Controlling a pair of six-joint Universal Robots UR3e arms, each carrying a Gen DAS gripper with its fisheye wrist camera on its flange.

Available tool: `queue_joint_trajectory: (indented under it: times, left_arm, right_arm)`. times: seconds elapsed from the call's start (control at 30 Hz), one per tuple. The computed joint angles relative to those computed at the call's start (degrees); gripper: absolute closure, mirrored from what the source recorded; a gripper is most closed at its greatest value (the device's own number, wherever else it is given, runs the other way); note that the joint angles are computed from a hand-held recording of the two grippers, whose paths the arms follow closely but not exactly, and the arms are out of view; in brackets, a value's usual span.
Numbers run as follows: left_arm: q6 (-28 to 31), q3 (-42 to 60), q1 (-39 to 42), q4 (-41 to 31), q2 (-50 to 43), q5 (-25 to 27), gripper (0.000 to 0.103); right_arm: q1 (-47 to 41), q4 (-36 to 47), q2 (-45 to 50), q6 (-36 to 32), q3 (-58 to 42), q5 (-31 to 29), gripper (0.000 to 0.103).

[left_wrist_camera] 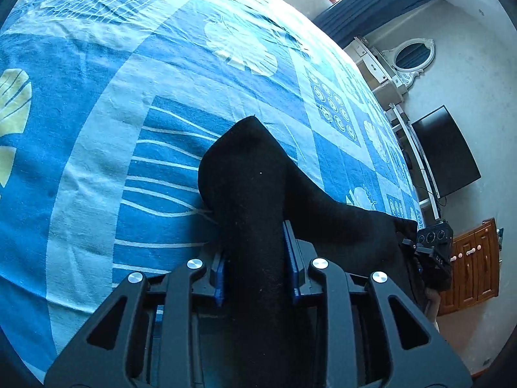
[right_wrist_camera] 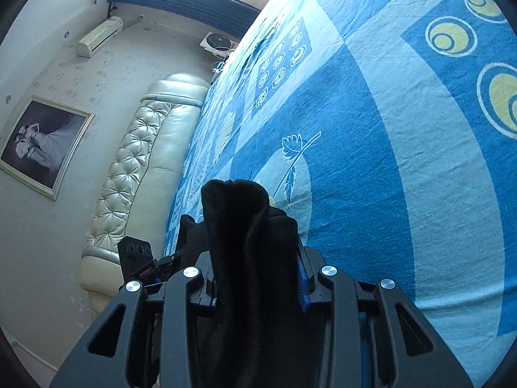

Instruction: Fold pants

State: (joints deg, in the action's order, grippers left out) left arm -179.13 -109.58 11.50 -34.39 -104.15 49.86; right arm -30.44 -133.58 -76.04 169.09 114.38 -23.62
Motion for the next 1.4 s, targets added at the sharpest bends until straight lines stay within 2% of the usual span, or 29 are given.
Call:
queue_joint_trajectory:
  times: [0.27,0.47,0.57,0.7,0.8,0.87,1.0,1.13,1.23,1.4]
  left_arm:
    - [0.36,-1.45,1.06,1.27,-0.13,-1.88,0.074]
    - [0.21,-1.73,1.29,2.18,-0.6,-2.59,0.071]
    - [0.32,-2.33,1.14,2.95,0.13,-1.85,0.058]
    - [1.12,-4.24,-0.96,4.63,3.98,2.92,0.028]
    - [2.55,-6.49,-2.32,4.21,8.31,5.93,0.022]
    - [2.79,-8.31,-2.99,3.67,11.54,7.72,0.02]
    - [3.65,-12.99,-3.13,1.43,18.85,8.42,0.017]
    - [4.68,-17.54,-2.67,-1.95,25.94,8.35,0.016]
    - [5.19,-20.66,-2.27,-4.21,30.96,8.42,0.016]
    - [6.12,-25.04,0.46,-9.45,38.52,5.77,0.016]
  right_arm:
    - [-0.29,-3.26,0.2,0.0,1.89,1.43,0.069]
    - [0.72,-6.59,1.33,3.08,1.05,1.53,0.068]
    - [0.18,-6.2,1.18,1.94,1.66,2.86,0.064]
    - [-1.13,-6.63,-0.85,1.37,4.39,4.86,0.052]
    - [-2.12,-6.07,-4.51,0.91,7.32,5.81,0.038]
    - [-2.87,-4.1,-8.02,-0.08,9.34,5.36,0.035]
    - [-6.03,7.3,-17.01,-6.33,13.61,5.48,0.03]
    - [-10.62,27.29,-27.4,-18.13,15.4,4.25,0.029]
    - [-12.79,38.82,-33.84,-24.7,15.2,1.13,0.028]
    - [-14.34,48.95,-41.65,-29.42,15.12,-3.43,0.027]
